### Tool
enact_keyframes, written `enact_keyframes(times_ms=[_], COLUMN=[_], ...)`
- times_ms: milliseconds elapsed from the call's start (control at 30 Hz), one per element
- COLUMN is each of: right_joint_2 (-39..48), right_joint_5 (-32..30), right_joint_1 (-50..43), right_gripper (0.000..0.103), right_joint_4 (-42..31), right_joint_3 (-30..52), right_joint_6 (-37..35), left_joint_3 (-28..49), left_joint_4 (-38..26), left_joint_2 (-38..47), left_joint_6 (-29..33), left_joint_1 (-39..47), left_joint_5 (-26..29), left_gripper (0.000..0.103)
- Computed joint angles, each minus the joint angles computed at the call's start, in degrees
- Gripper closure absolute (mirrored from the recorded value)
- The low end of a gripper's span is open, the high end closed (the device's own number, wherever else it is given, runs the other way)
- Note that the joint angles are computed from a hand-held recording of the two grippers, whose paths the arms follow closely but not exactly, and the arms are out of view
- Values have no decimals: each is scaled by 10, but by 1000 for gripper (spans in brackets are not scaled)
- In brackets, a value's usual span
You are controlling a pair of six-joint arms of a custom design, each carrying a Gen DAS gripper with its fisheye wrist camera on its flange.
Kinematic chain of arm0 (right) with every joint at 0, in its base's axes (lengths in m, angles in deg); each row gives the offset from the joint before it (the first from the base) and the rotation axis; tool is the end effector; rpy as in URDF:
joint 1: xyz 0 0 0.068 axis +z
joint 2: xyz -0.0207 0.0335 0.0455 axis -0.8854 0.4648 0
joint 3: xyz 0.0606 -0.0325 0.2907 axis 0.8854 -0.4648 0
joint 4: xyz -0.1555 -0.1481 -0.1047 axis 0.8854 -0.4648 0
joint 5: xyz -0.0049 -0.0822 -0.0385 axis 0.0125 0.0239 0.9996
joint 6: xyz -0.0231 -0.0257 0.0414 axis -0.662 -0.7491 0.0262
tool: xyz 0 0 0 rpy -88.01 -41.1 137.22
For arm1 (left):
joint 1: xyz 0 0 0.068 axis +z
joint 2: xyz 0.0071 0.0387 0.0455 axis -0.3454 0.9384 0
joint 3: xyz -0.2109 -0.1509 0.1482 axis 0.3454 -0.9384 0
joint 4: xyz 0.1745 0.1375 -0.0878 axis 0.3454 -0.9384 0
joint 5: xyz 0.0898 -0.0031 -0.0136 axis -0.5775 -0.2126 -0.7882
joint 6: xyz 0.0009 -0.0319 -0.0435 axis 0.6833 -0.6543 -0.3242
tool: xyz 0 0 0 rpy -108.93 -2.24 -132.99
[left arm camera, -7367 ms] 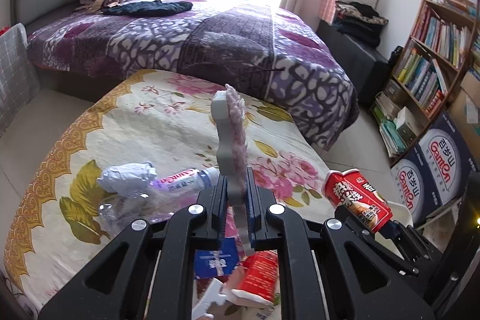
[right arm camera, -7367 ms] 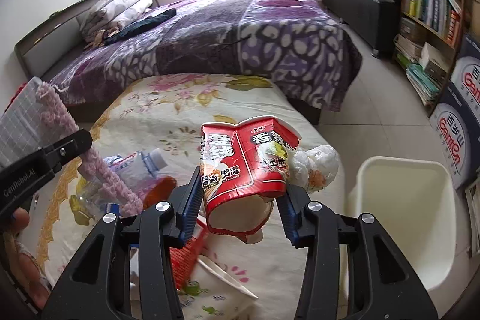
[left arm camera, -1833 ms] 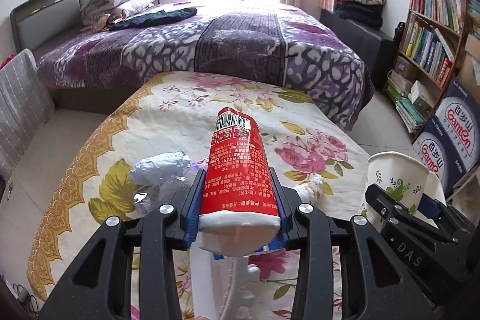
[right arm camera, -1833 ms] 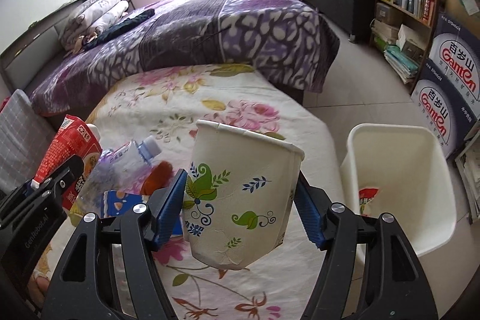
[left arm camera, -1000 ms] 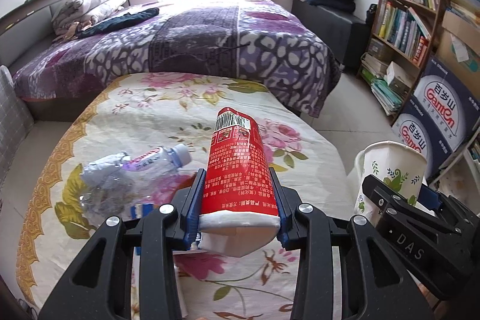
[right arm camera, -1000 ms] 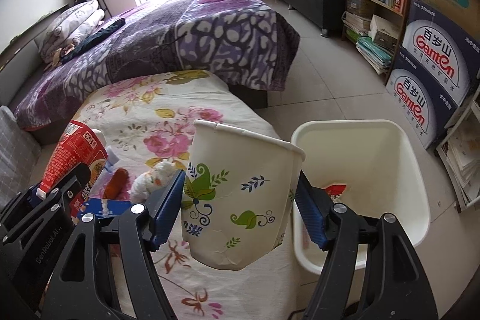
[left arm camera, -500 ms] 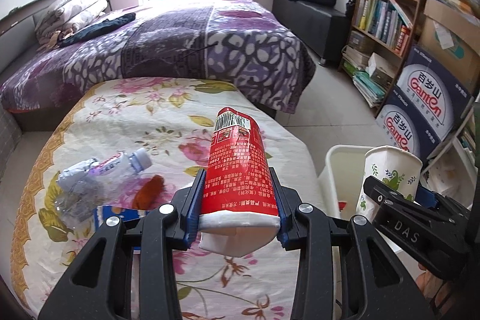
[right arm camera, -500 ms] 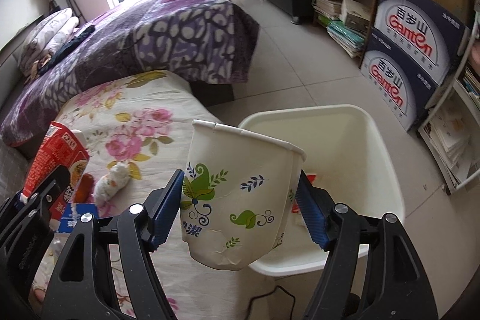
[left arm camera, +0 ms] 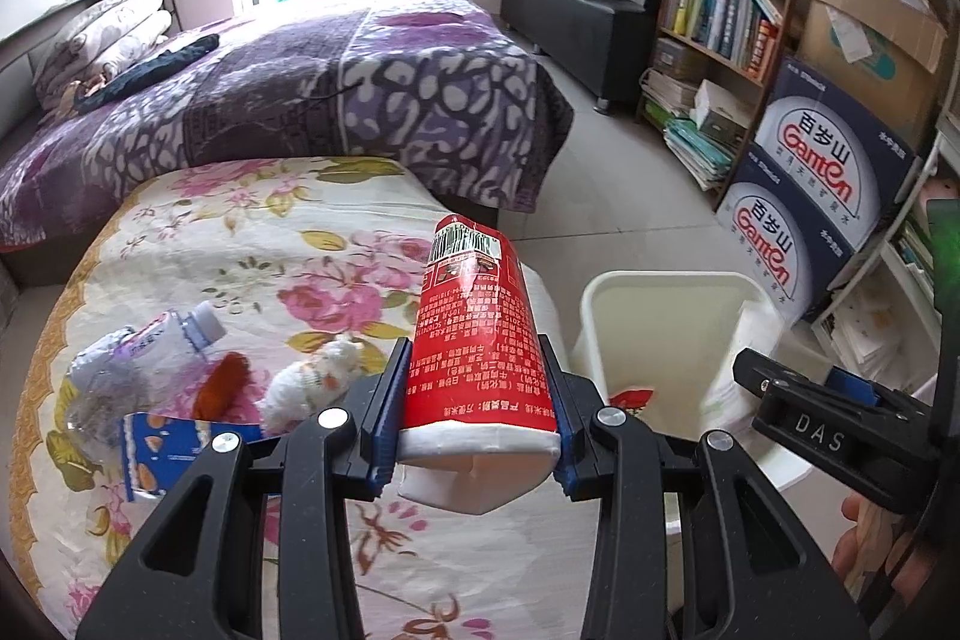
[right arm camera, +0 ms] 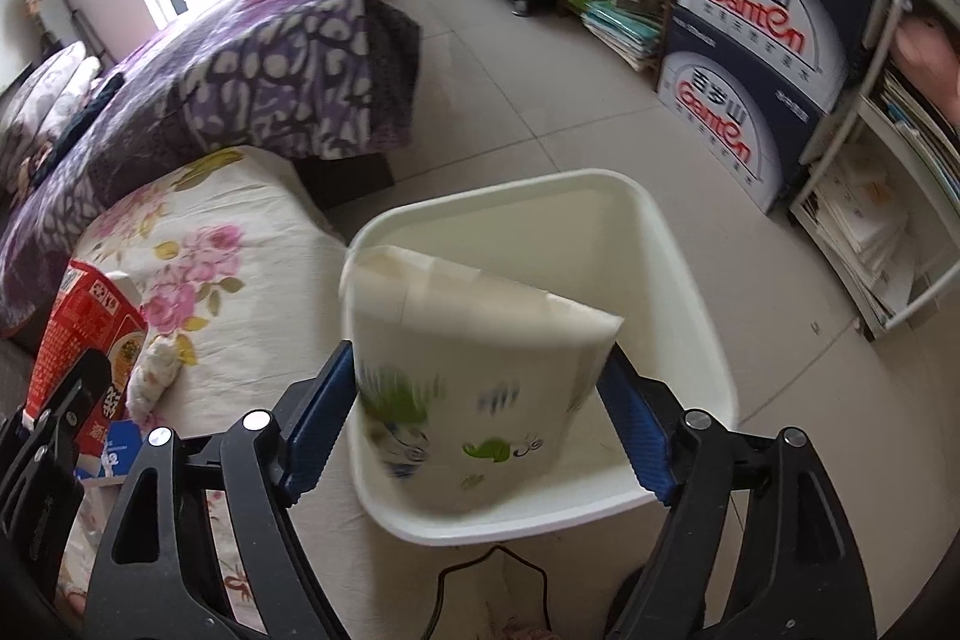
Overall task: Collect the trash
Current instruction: 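Carry the paper cup over the bin and open the right tool, then move the toothpaste tube over the bin and open the left tool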
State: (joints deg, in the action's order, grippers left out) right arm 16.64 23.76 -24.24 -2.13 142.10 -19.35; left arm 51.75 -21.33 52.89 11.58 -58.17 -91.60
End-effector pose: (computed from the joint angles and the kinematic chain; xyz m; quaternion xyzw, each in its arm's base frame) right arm 0.2899 0.2193 0.1946 -0.0505 0.9571 0.0813 0.2735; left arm 0.2074 -0.1371 0.2201 -0.1478 0.9173 0.0392 0.3678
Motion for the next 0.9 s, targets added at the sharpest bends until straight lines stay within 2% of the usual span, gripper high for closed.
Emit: enact_keyframes(times_ms=[67, 333, 900], right_joint_2=[-4, -27, -60], right_joint_5=[-3, -9, -48], right_joint_1=[-13, -57, -163], right_gripper=[20, 17, 13], right_joint_4=[0, 14, 28], right_joint_3=[-6, -37, -79], right_joint_6=[4, -3, -27], left_joint_3=[10, 49, 150], left_joint_4=[6, 24, 45], left_joint_2=[15, 70, 189], left_joint_6=[0, 4, 14], left_joint_1=[-5, -21, -53], left_joint_5=[3, 17, 69], left_gripper=[64, 64, 63])
